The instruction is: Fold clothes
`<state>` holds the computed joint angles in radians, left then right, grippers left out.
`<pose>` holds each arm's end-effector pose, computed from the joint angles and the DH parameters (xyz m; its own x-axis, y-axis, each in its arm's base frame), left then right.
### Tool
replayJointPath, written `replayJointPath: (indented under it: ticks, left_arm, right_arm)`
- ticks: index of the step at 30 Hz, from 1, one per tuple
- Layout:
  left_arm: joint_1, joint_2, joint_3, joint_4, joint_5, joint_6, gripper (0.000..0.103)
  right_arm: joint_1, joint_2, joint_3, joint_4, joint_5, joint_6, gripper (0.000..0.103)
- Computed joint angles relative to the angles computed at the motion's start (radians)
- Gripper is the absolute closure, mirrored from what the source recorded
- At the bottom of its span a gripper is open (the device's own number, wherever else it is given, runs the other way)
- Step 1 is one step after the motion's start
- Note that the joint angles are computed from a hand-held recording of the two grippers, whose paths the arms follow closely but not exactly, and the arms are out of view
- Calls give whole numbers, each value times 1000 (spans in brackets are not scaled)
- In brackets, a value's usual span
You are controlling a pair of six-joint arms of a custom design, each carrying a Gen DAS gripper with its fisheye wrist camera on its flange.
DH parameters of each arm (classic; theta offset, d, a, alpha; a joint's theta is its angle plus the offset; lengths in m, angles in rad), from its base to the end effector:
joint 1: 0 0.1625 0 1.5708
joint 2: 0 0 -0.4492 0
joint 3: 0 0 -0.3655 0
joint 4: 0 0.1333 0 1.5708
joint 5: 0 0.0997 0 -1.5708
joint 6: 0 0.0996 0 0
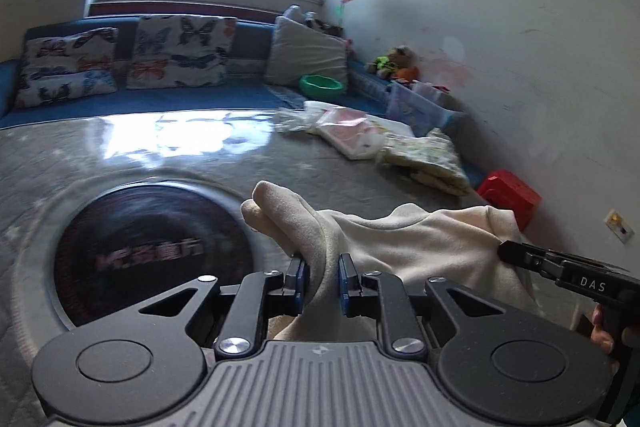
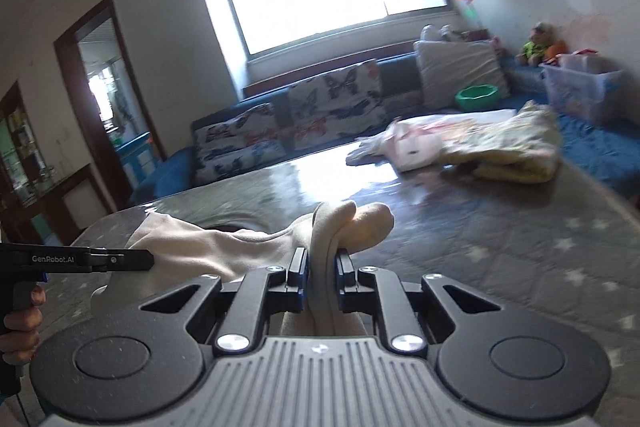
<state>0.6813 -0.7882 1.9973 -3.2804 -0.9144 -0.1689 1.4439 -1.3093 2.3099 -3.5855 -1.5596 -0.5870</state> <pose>-0.3216 -0.5106 0.1178 -0.8306 0.3319 -0.4471 0.5497 0.6171 -0.5630 0.0763 -0.4640 0.3208 -0.8639 -0.1928 0.4653 -0.4944 0.5013 -0.7102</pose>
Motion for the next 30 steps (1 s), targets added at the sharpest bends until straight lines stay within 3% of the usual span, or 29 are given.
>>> replayJointPath:
  ticks: [12,19,22,30]
  left_arm:
    - [4,159,-162,83,-108,9,85]
    - [13,199,-194,163,-89,5,83]
    - [17,199,-194,185,-73,-1,77]
    - [12,193,-196,188,14,4,67]
  right_arm:
    - [-123,-103,14,-25,-38,1,90]
    - [-195,-85,11,-13,-62,-19,90]
    - [-214,-70,2,-11,-68,-11,90]
    - [-216,-62,-10,-28,-112,-41,81]
